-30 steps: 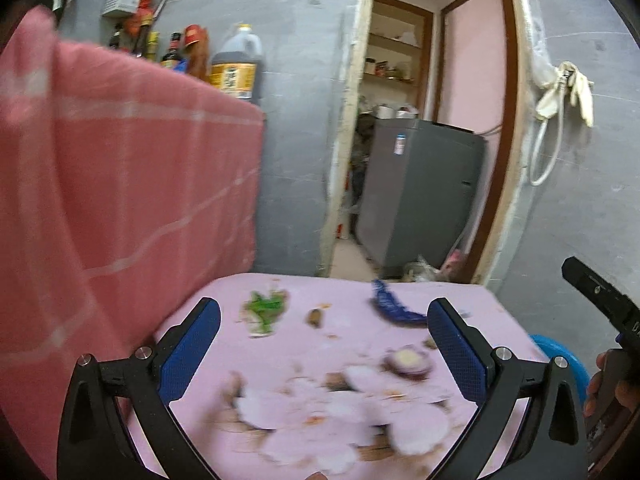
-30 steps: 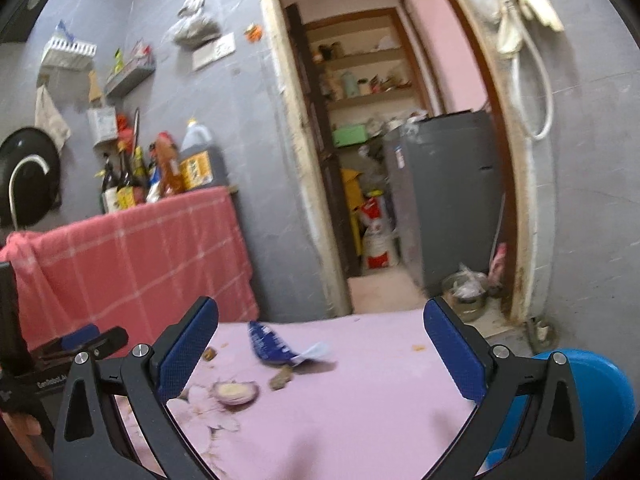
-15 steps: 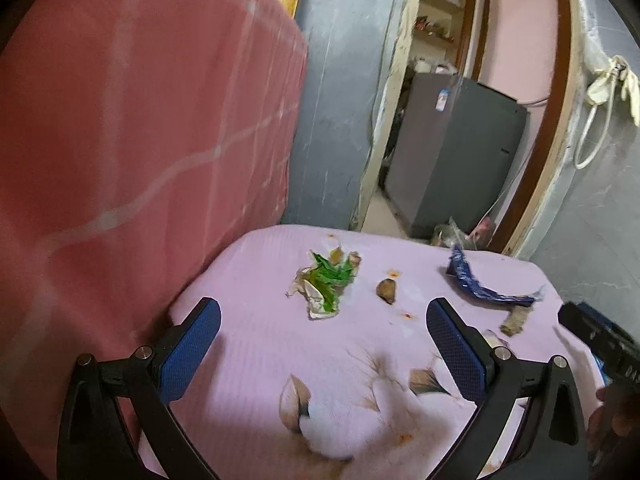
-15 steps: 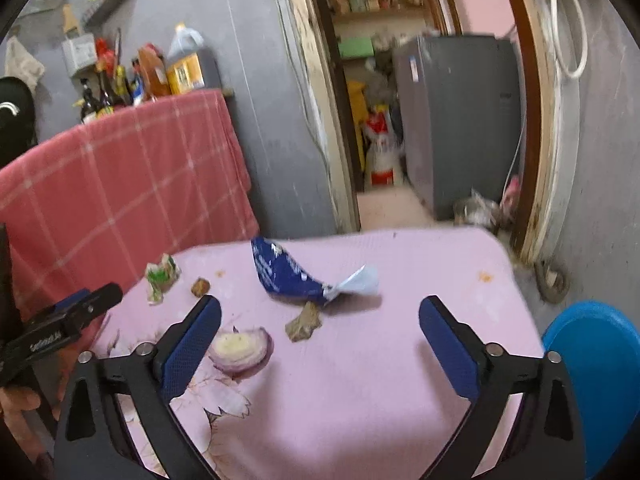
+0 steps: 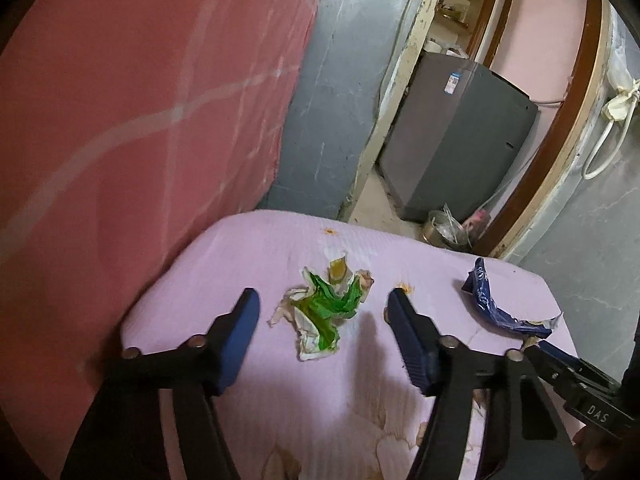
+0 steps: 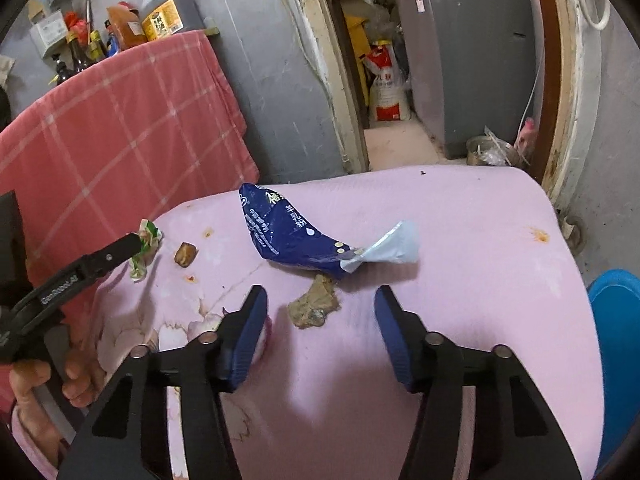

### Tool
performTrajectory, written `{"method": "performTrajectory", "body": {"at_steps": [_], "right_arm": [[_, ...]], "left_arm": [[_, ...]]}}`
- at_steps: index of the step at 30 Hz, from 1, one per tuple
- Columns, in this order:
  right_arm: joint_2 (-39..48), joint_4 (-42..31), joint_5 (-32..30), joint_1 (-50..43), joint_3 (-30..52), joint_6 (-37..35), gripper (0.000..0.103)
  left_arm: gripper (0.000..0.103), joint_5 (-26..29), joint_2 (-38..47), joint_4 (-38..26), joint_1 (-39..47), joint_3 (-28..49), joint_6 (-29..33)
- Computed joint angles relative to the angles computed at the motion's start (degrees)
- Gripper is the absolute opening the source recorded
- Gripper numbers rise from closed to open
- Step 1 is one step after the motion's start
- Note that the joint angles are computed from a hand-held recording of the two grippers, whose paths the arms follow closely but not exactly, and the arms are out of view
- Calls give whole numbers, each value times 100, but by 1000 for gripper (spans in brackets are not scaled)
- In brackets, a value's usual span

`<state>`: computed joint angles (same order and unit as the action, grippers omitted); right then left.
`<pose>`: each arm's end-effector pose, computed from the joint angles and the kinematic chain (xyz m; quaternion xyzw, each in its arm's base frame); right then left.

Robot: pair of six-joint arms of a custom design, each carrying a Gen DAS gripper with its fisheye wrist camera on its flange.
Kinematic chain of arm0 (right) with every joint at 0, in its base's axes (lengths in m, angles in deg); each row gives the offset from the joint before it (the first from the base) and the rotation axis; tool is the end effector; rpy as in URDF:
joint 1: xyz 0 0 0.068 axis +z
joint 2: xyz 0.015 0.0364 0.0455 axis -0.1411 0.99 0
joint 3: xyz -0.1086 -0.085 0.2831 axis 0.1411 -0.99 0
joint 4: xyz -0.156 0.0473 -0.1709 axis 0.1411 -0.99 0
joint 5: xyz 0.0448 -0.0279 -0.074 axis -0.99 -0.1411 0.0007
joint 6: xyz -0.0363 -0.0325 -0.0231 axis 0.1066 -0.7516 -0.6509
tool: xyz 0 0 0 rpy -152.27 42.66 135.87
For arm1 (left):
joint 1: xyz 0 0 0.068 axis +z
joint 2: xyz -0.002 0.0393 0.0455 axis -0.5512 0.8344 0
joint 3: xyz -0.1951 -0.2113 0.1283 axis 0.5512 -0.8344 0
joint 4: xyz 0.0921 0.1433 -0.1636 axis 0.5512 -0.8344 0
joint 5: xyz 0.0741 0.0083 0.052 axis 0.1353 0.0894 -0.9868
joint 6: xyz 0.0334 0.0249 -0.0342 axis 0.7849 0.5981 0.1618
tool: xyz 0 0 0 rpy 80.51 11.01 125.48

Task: Collect trash
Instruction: 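Move the left tool toward the green wrapper and close it around it, then grasp the brown paper scrap with the right tool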

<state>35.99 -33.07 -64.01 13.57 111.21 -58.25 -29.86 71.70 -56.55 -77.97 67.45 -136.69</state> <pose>0.2661 0.1154 0.1459 -0.1794 0.9093 0.1978 0.3193 0.2006 -0.1696 0.1632 -0.1949 0.8874 -0.0725 0.4114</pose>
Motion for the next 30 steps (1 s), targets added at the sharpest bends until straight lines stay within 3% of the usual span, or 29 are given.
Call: {"method": "performTrajectory", "body": {"at_steps": [6, 12, 17, 30], "right_arm": [[36, -124, 51, 109, 83, -62, 35], [62, -112, -95, 36, 52, -21, 22], [24, 18, -224, -16, -79, 15, 13], [-129, 342, -382, -60, -444, -34, 9]], "left_arm": [[29, 520, 97, 263, 290, -12, 178], [17, 710, 105, 414, 340, 12, 378], [15, 559, 47, 398, 176, 32, 351], [13, 320, 137, 160, -565, 225, -11]]}}
